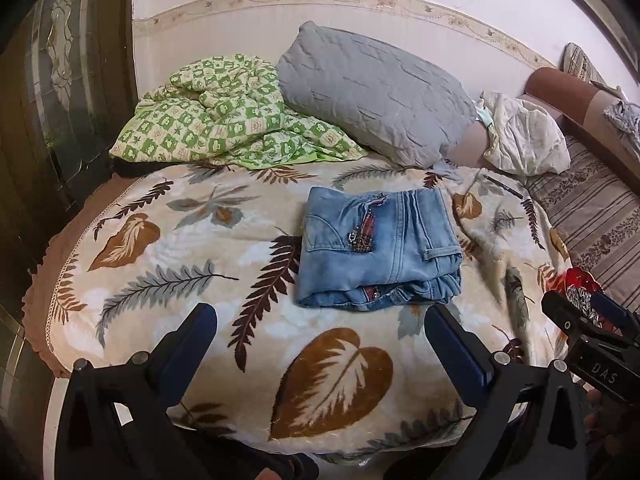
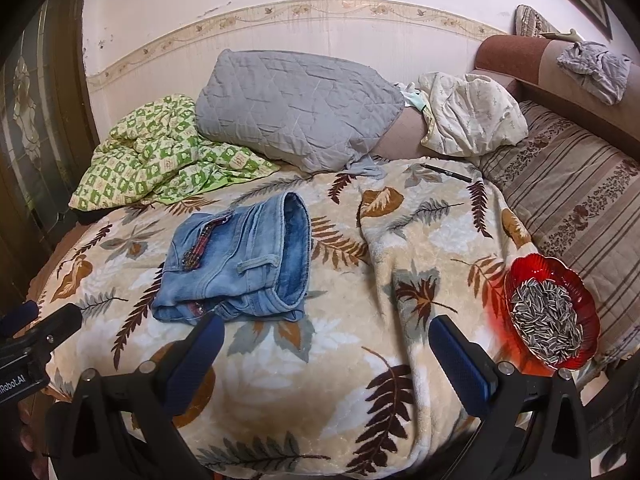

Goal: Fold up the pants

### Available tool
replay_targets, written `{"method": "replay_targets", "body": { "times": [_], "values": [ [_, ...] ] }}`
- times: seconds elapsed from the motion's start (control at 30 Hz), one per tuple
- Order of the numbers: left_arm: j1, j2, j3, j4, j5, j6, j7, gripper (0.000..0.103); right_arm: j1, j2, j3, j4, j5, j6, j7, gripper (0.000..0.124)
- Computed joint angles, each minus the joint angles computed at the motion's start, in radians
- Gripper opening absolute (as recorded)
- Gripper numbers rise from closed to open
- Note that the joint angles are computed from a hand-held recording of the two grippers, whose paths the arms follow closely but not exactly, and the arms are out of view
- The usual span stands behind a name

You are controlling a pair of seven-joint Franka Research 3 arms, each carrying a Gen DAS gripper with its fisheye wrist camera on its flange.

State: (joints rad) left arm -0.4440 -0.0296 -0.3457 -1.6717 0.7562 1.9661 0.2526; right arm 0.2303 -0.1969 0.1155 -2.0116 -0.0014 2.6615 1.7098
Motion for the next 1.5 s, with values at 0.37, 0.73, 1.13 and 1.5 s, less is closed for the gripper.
{"method": "replay_targets", "body": {
  "times": [0.37, 0.73, 1.13, 1.5],
  "values": [
    [-0.004, 0.006, 0.001, 0.010, 0.003, -0.005, 0.006, 0.103, -0.001, -0.001, 0.001, -0.004, -0.006, 0.002, 0.008, 0.103],
    [-0.003, 0.002, 0.001, 0.002, 0.002, 0.007, -0.003, 0.103, 0.000, -0.001, 0.002, -0.008, -0.009, 0.003, 0.010, 0.103],
    [-0.003, 0.009, 0.004, 0.008, -0.008, 0.020, 0.007, 0.103, -0.002, -0.001, 0.000, -0.014, -0.008, 0.008, 0.010, 0.103],
    [-0.004, 0.013, 0.004, 0.011, -0.005, 0.017, 0.002, 0.103, 0.001, 0.003, -0.004, -0.009, 0.003, 0.003, -0.011, 0.103]
  ]
}}
